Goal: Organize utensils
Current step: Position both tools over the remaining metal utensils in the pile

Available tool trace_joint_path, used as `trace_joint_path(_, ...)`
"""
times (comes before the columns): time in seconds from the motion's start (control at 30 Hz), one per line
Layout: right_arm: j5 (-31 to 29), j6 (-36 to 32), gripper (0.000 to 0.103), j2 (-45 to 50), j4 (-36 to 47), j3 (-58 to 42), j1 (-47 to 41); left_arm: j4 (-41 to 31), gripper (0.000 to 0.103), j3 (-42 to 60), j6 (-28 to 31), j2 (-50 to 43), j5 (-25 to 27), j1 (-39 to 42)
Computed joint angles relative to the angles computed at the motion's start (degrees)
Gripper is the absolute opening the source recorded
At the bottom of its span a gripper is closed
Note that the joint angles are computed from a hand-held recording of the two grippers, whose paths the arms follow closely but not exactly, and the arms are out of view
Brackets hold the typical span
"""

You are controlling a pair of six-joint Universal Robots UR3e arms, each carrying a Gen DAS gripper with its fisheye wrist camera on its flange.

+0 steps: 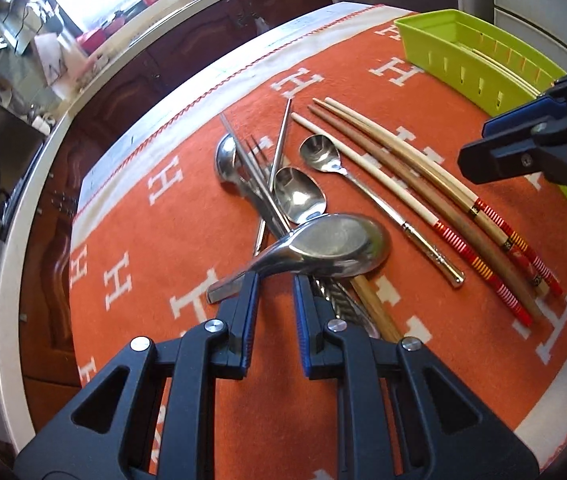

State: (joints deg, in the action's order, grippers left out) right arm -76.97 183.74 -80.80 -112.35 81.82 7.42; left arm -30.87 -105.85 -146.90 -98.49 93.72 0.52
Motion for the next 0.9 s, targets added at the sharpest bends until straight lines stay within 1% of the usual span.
trace_joint_path(0.07, 0.11, -0.18, 0.035, -0.13, -0.20, 0.50, -0.22, -0.50, 0.013, 0.90, -0.09, -0.60, -0.96, 0.26)
trace_joint_path(0.1, 0.19, -0.26, 0.035, -0.14, -0.30, 0.68, -0.29, -0.77, 0.004, 1.02, -0.27, -0.48, -1.70, 0.65)
trace_joint_path(0.13, 0.13, -0.15, 0.035, -0.05, -0.40, 0.70, -0.15, -1.35, 0.000, 1.39, -0.85, -0.27, -2.53, 1.22)
trace_joint_path(0.23, 0.27, -0.35, 0.035, -0.13, -0.51, 0.82, 0.00, -4.35, 0.000, 2.48, -3.30, 1.29, -5.44, 3.60)
trace_joint_path(0.37, 0.31, 0.08, 0.035, 0.51, -0.89, 0.21, 0.55, -14.31, 0.000, 6.35, -7.50, 3.37, -11.94, 8.61)
trace_joint_path(0.47, 2.31, 0.33, 0.035, 0.85, -0.10, -0.33, 0.13, -18.21, 0.000, 7.06, -7.64, 4.88, -15.08, 11.29)
trace_joint_path(0.7, 7.03, 1.15, 0.035, 1.41, -0.52, -0.29, -0.80, -19.65, 0.000, 4.64, -6.42, 8.39, -16.29, 14.27)
trace_joint_path(0.83, 6.85, 1.58, 0.036, 3.40, -2.78, -1.69, 1.06, -21.77, 0.000, 4.38, -7.78, 9.51, -17.08, 16.27)
trace_joint_path(0.9, 5.55, 0.99, 0.044, 4.71, -3.62, -3.05, 2.61, -22.55, 0.000, 4.19, -8.53, 10.10, -17.26, 17.32)
